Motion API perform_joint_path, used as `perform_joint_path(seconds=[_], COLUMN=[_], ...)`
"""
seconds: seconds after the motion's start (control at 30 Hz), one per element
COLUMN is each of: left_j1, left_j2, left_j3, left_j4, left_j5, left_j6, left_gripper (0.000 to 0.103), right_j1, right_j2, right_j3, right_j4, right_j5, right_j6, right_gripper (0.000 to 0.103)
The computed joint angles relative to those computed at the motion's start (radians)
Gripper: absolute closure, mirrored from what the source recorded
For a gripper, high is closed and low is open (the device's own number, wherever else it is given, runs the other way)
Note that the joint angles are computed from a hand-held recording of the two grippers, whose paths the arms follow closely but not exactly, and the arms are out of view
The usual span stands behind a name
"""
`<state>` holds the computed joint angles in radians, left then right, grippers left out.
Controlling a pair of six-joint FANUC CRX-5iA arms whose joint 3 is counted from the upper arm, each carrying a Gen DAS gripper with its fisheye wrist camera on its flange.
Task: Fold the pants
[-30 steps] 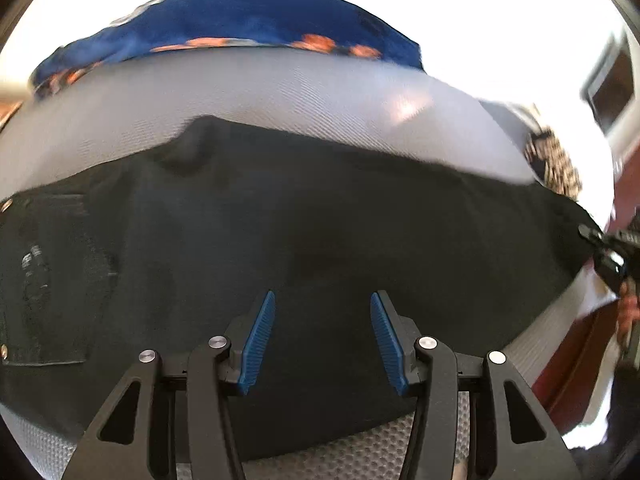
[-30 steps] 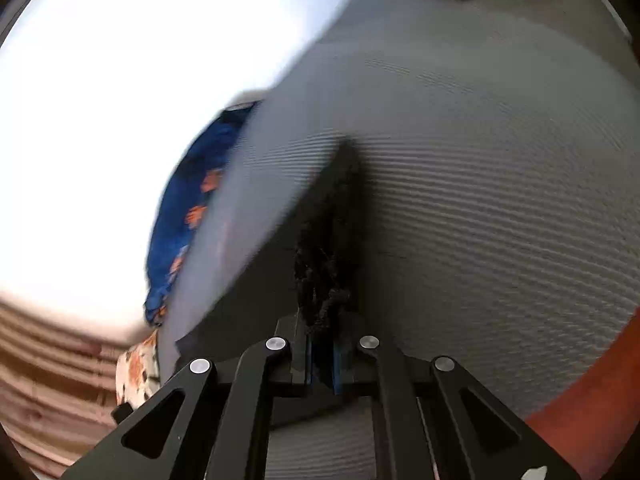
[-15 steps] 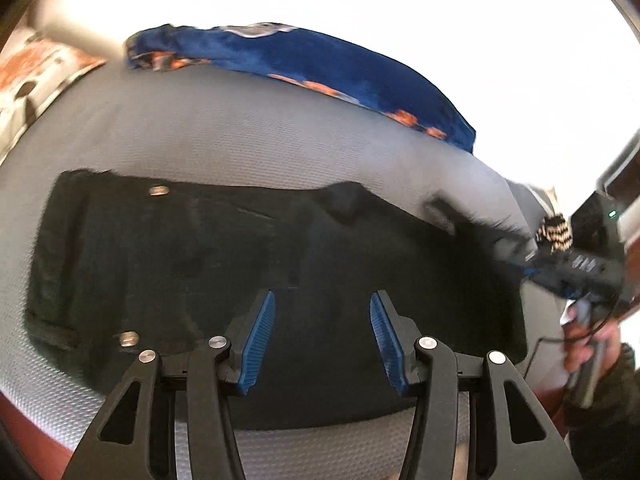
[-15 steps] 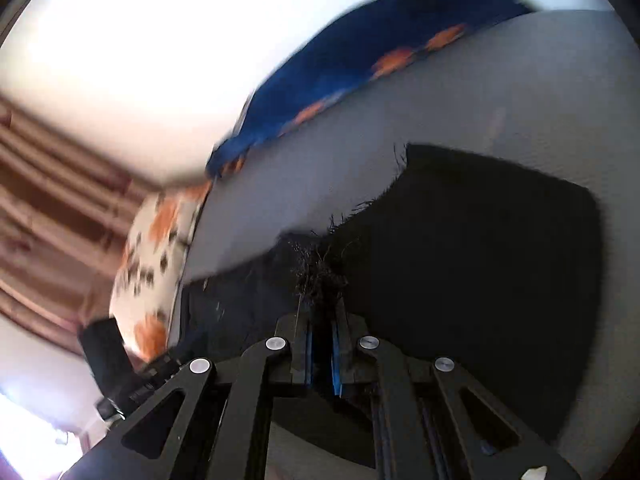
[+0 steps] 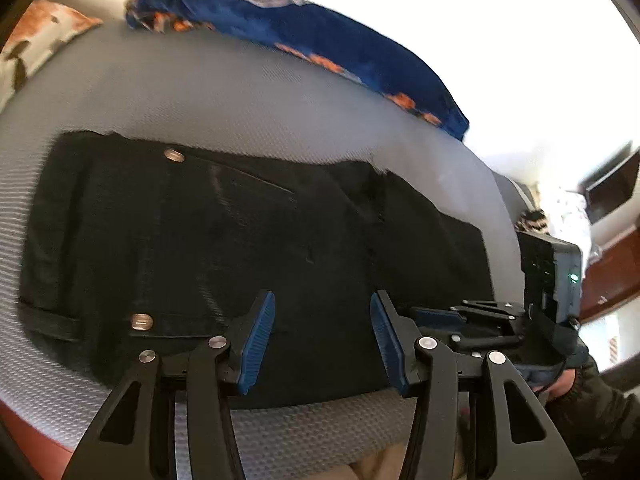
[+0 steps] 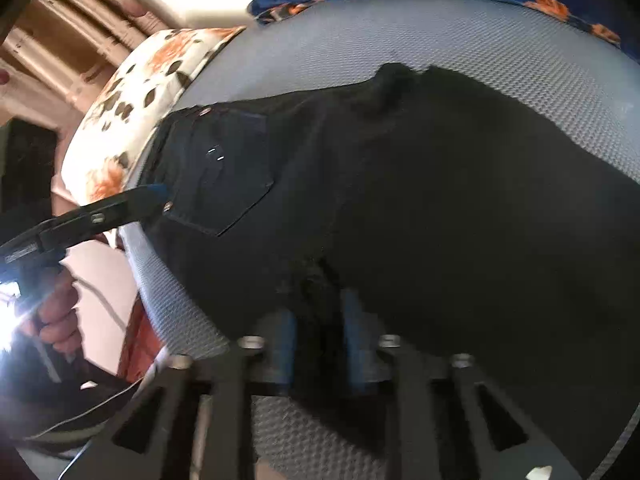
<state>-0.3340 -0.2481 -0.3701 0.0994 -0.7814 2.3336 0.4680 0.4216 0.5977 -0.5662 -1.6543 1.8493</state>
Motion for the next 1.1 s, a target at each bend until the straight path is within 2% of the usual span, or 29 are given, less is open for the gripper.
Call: perform_joint_path(seconds=[0.17, 0.27, 0.3, 0.43, 0.5, 0.57, 0.7, 0.8, 0.87, 0.97, 1.03, 1.07, 1.1], left_j1=[0.023, 0.014, 0.011, 0.014, 0.016, 0.012, 0.008, -0.016, -0.028, -0.054, -0.066, -0.063, -0.057], left_j2=[0.047, 0.094, 0.112, 0.16, 0.175, 0.182, 0.19, 0.24, 0.277, 0.279, 0.272, 0.269, 0.266], left_j3=[-0.103, -0.161, -0.164, -0.157, -0.159, -0.182, -0.187, -0.174, -0.143, -0.165, -0.184, -0.185, -0.182], left_j4=[0.328, 0.573, 0.615, 0.672, 0.695, 0.762, 0.797, 0.912, 0.92, 1.006, 1.044, 1.023, 0.988], left_j5=[0.139, 0.18, 0.172, 0.143, 0.136, 0.156, 0.165, 0.169, 0.159, 0.216, 0.247, 0.247, 0.244], left_j6=[-0.25, -0.43, -0.451, -0.445, -0.44, -0.47, -0.477, -0.572, -0.587, -0.641, -0.648, -0.631, -0.604], left_gripper=[0.052, 0.052, 0.052, 0.053, 0.058, 0.06, 0.061, 0.061, 0.061, 0.061, 0.074, 0.087, 0.09], right_j1=[-0.049, -0.092, -0.114, -0.161, -0.173, -0.188, -0.208, -0.214, -0.213, -0.218, -0.223, -0.224, -0.224], right_j2=[-0.053, -0.08, -0.084, -0.087, -0.088, -0.089, -0.085, -0.086, -0.082, -0.079, -0.082, -0.082, -0.082], right_j3=[-0.009, -0.023, -0.024, -0.03, -0.039, -0.046, -0.058, -0.064, -0.065, -0.066, -0.071, -0.071, -0.072], right_j4=[-0.017, -0.008, -0.016, -0.019, -0.02, -0.029, -0.05, -0.053, -0.047, -0.046, -0.046, -0.043, -0.036], right_j5=[0.016, 0.058, 0.067, 0.111, 0.127, 0.132, 0.14, 0.146, 0.151, 0.156, 0.161, 0.16, 0.161], right_j6=[-0.011, -0.051, -0.073, -0.136, -0.154, -0.163, -0.187, -0.183, -0.185, -0.208, -0.21, -0.208, -0.21], right_gripper=[0.061, 0.058, 0.057, 0.055, 0.055, 0.055, 0.055, 0.055, 0.055, 0.055, 0.055, 0.055, 0.055])
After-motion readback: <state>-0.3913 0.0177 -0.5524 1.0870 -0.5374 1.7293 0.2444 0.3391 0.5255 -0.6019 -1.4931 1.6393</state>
